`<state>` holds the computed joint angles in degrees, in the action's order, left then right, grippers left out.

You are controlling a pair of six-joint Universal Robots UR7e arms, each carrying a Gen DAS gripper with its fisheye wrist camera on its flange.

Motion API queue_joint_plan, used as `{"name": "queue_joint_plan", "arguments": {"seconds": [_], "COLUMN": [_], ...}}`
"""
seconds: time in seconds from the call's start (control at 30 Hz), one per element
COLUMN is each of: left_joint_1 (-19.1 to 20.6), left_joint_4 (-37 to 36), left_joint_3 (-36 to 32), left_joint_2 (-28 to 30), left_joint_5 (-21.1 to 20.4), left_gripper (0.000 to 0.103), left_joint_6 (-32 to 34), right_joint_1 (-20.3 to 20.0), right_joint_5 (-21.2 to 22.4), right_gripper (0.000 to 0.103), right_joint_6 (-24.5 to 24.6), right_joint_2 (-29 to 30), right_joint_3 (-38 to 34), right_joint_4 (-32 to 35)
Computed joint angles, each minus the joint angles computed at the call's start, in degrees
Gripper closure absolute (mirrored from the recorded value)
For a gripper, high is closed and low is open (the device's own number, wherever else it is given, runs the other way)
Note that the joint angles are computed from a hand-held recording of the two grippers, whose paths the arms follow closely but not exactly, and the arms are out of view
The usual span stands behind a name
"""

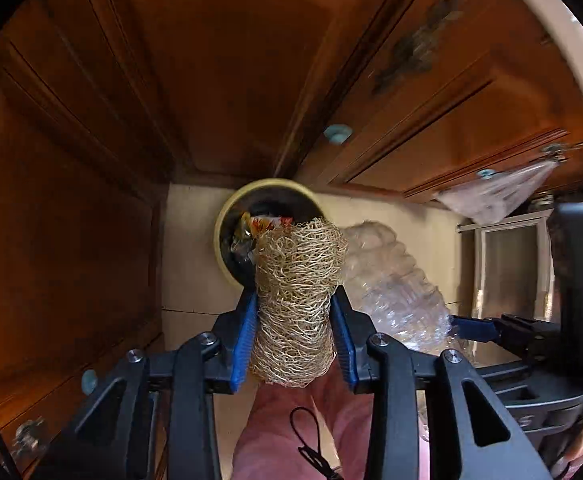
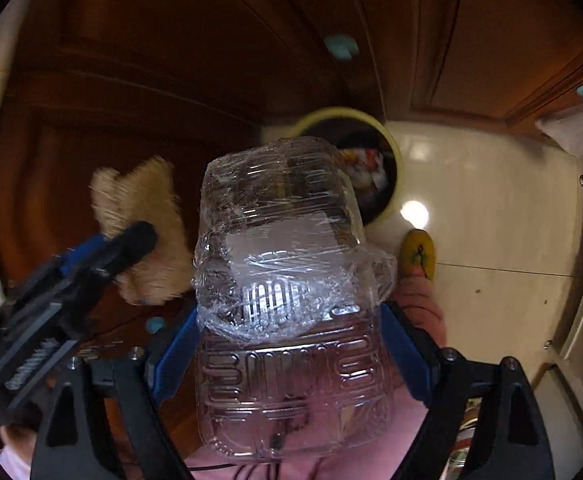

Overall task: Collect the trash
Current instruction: 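Carry the loofah and plastic container down over the bin and open both tools, then raise both open tools back over the counter trash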

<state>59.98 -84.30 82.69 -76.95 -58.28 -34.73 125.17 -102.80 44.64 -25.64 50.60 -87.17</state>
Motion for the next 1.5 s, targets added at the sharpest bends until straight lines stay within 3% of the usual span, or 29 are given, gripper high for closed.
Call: {"name": "queue_joint_plan", "arguments": {"seconds": [0.17,0.37,0.5,0.63,0.77,1.2,1.5], "left_joint_1": [3.92,7.45,8.42,8.52,8.79,7.52,2.51], "left_joint_4": [-5.81,-11.40,-13.20,-13.84,-13.29,-7.08,-0.04], "left_joint_3": [4.05,6.98,6.94,6.94,6.53,3.43,-2.51], "left_joint_2": [2.11,2.87,3.60,3.73,3.90,2.60,0.94], "left_joint_5": [0.70,0.41,0.24,0.48,0.27,1.00,1.57], "left_gripper": [0.068,0.063,0.048,0.038,0.038,0.038,0.038], "left_joint_6": [0.89,2.23,2.85,3.00,1.67,-1.60,-4.56], "right_joint_1": [-3.75,-6.33,-6.99,-6.46,-6.13,-5.65,-2.65], "right_joint_5": [-1.41,-4.57,-7.52,-9.04,-9.84,-7.12,-5.87], "right_gripper": [0.014,0.011,0.010,0.003,0.002,0.002,0.002], "right_joint_6": [-2.91,-5.84,-8.07,-11.79,-13.34,-11.09,-9.87], "right_joint_2": [1.54,4.69,5.26,5.87,5.01,4.10,4.18], "right_joint_3": [5.67,6.07,6.48,5.30,6.34,4.67,-3.08], "right_joint_4": [-3.02,-6.26,-7.07,-7.32,-7.91,-5.82,-0.55]}}
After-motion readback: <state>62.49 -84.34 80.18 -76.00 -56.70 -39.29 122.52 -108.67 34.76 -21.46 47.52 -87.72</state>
